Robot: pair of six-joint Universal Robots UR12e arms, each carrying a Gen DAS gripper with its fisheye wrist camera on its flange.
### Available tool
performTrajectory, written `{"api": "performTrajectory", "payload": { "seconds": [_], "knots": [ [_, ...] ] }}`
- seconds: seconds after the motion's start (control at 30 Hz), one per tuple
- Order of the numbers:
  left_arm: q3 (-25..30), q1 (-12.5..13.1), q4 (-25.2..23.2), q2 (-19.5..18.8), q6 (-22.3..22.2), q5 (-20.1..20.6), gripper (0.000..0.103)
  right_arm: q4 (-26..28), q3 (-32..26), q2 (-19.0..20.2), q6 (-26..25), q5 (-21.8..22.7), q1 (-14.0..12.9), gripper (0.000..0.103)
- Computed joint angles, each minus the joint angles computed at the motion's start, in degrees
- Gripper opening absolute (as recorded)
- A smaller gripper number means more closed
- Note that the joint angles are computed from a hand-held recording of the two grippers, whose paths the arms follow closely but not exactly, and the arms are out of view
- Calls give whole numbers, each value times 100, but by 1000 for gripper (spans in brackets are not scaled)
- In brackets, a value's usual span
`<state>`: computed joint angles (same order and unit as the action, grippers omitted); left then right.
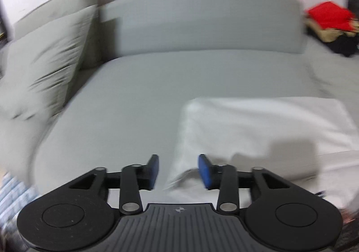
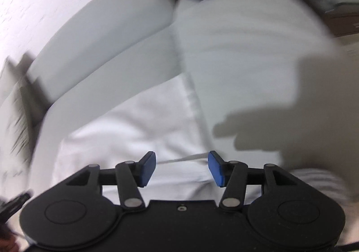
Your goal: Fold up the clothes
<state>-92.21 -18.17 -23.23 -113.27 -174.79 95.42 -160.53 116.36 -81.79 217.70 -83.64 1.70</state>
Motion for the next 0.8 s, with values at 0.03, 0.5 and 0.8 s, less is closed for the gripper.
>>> {"api": "performTrajectory", "payload": {
  "seconds": [0.03, 0.5, 0.8],
  "knots": [
    [142, -66, -75, -110, 123, -58, 41, 161, -153, 122, -42, 167, 12, 50],
    [490, -220, -1401, -453, 1018, -910, 37, 1209, -890, 759, -807, 770, 267, 48],
    [-861, 170, -1042, 673, 250, -1450, 38, 1237, 279, -235, -399, 2244, -157, 52]
  ]
}}
